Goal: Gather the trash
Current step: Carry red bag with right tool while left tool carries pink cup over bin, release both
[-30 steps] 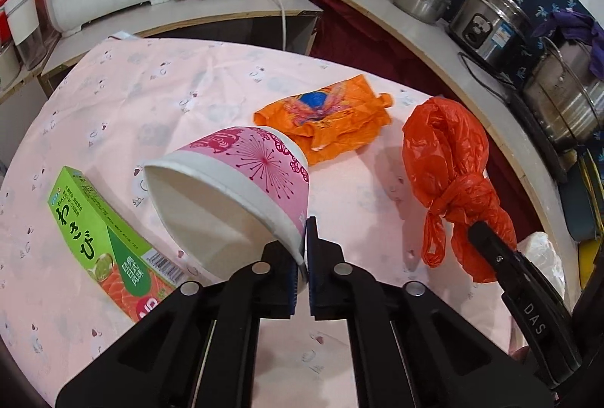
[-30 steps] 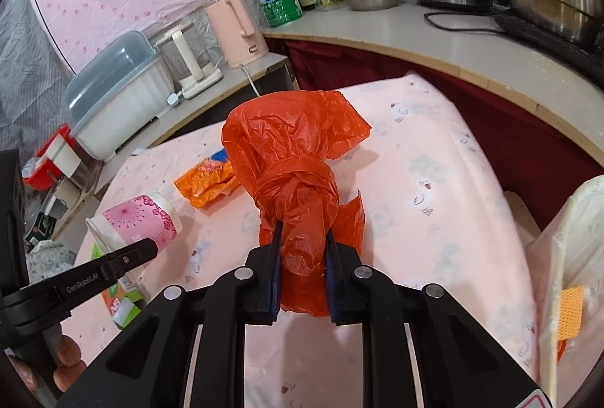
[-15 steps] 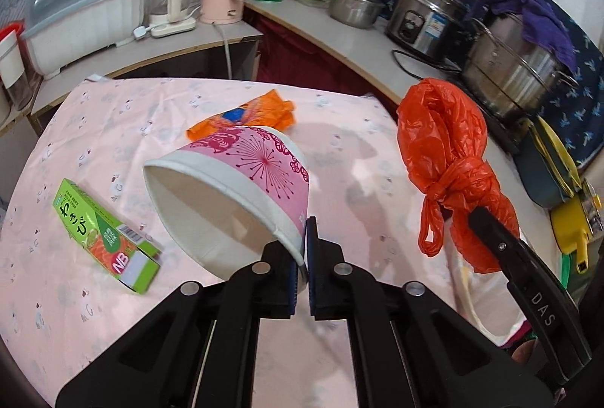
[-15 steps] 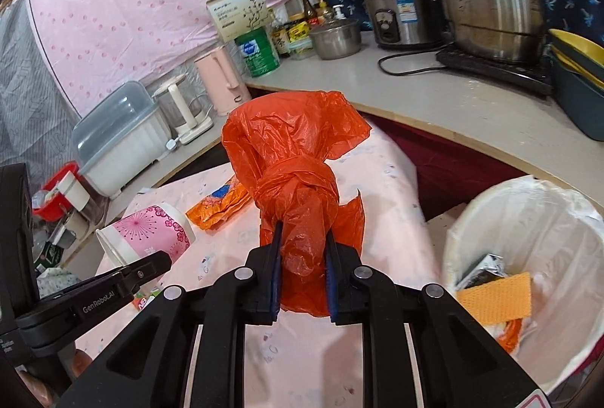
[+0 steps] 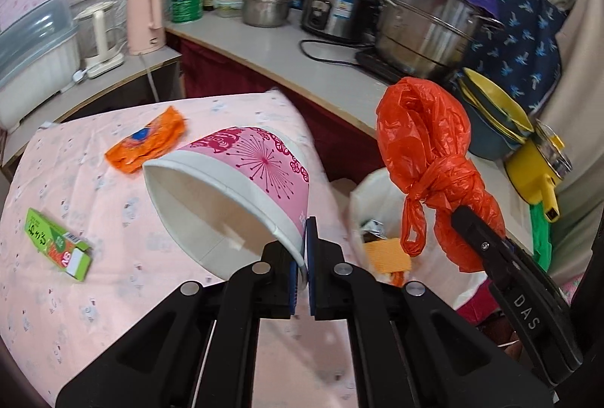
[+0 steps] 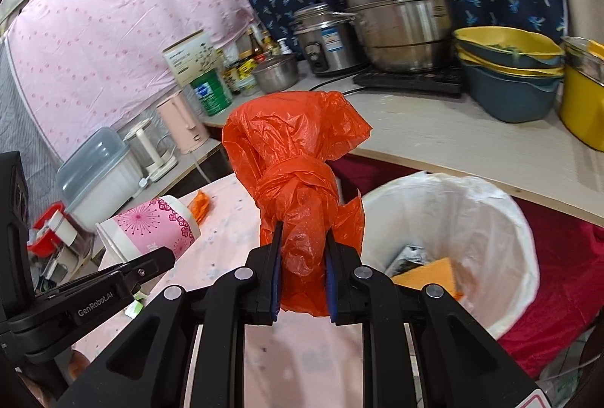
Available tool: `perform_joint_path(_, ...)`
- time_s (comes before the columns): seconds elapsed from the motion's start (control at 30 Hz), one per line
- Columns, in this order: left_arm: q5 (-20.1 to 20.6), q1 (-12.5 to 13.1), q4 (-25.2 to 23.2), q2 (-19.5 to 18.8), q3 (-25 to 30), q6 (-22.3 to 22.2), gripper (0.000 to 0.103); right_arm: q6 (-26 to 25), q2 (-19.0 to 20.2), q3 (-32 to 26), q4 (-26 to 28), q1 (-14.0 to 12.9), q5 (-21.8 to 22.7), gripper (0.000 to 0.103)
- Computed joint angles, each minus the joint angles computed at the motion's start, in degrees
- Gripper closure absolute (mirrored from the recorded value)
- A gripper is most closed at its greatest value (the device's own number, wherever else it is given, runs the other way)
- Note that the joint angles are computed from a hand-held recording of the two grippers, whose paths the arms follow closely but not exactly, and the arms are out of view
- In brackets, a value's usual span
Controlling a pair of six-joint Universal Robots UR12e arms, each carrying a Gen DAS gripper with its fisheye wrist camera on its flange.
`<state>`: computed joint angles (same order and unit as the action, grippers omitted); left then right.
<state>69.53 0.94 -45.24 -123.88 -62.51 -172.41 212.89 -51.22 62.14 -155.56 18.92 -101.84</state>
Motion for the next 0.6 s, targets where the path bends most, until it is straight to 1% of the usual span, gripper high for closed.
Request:
perform_joint_path(0.17, -1.7, -1.8, -1.5, 0.2, 0.2, 3.0, 0.1, 2.2, -3.2, 5.6, -2.3, -0.9, -2.2, 0.086)
perform_joint_path(0.37, -5.0, -3.8, -4.9, -0.1, 1.1, 8.7, 0.099, 4.8, -6.3, 11.2, -4.1, -1.9, -4.6, 0.086)
perform_joint_path(0.6, -9.1, -5.4, -10.3, -1.3, 2.6, 14.3, 0.098, 7.7, -8.6, 15.4, -4.6, -2.9, -6.8, 0.086)
